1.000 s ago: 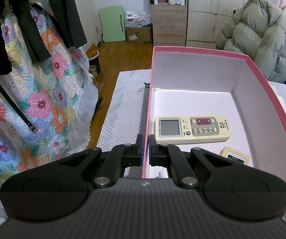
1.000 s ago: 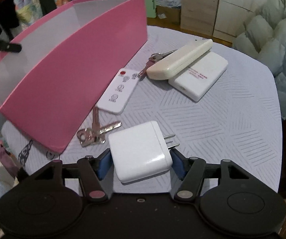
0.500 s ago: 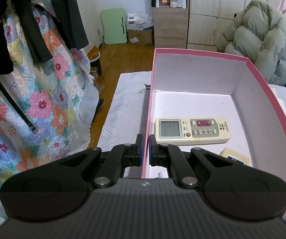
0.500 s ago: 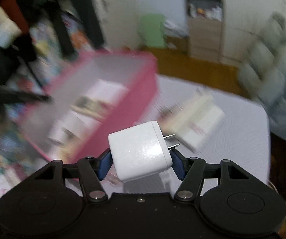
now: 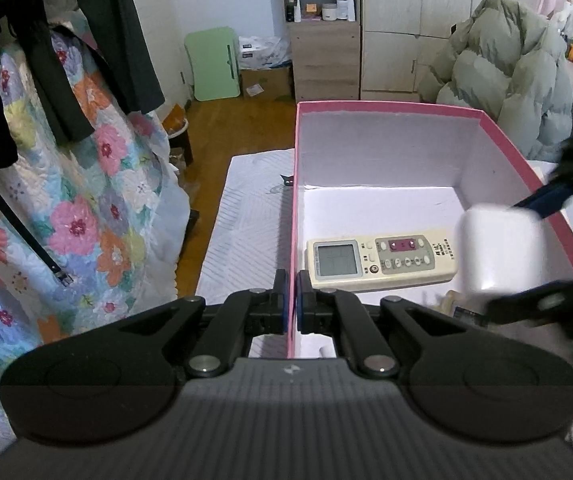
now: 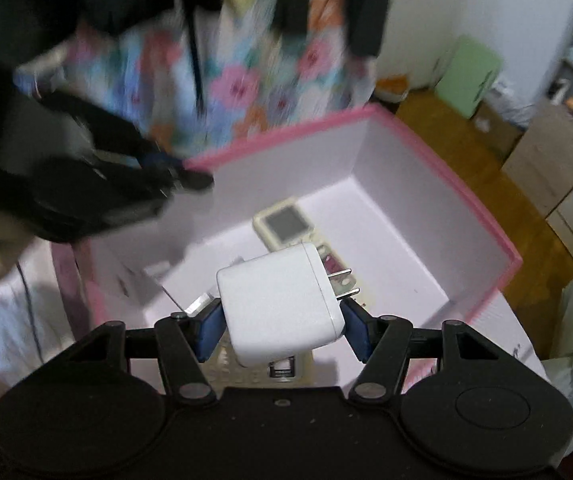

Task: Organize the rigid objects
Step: 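Carry the second white charger into the pink box and release it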

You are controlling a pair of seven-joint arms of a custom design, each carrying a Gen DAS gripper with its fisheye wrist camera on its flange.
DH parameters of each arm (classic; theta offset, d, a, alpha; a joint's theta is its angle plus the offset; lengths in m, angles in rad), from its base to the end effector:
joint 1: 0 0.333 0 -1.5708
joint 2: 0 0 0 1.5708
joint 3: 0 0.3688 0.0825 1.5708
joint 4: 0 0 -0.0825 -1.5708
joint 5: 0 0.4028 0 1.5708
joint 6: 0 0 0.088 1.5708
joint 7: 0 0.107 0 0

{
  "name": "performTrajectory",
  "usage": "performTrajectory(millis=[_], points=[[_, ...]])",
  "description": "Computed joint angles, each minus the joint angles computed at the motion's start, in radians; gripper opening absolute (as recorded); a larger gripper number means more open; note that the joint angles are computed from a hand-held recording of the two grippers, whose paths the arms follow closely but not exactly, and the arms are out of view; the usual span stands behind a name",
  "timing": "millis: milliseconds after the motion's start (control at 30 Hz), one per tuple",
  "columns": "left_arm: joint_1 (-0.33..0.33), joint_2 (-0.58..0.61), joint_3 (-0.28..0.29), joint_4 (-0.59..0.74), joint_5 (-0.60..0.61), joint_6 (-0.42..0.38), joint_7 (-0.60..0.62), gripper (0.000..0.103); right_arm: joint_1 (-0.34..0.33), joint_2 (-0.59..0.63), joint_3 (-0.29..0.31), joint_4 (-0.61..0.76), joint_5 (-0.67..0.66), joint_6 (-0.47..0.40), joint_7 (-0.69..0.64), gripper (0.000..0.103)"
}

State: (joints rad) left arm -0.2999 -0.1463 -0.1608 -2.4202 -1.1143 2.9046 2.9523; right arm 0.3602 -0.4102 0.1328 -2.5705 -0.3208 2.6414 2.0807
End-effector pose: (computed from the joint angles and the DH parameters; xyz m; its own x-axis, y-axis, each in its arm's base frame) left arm 0.4720 -0.1758 0.4524 -0.7197 -0.6913 -0.0644 -0.4628 0.5468 -0.6977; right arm 0.3791 0.2171 0.4915 0.2085 -0.9753 0.0728 -0.8340 -0.2162 -0.5077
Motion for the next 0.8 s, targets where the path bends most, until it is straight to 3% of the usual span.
performTrajectory(millis=[300,667,800], points=[[0.02,0.013,0.005,0.019,0.007,-0.057,-0.01,0.002,0.033,0.188,-0.031,0.128,0.102,-0.151,-0.171,0.067],[0.028,0.018,-0.005,0.028,0.002,-0.063,-0.005,0.002,0.028,0.184,-0.051,0.096,0.245,-0.084,-0.203,0.067],[0.028,0.019,-0.007,0.029,0.007,-0.058,-0.008,0.002,-0.005,0.094,-0.014,0.03,0.152,-0.017,-0.088,0.067]])
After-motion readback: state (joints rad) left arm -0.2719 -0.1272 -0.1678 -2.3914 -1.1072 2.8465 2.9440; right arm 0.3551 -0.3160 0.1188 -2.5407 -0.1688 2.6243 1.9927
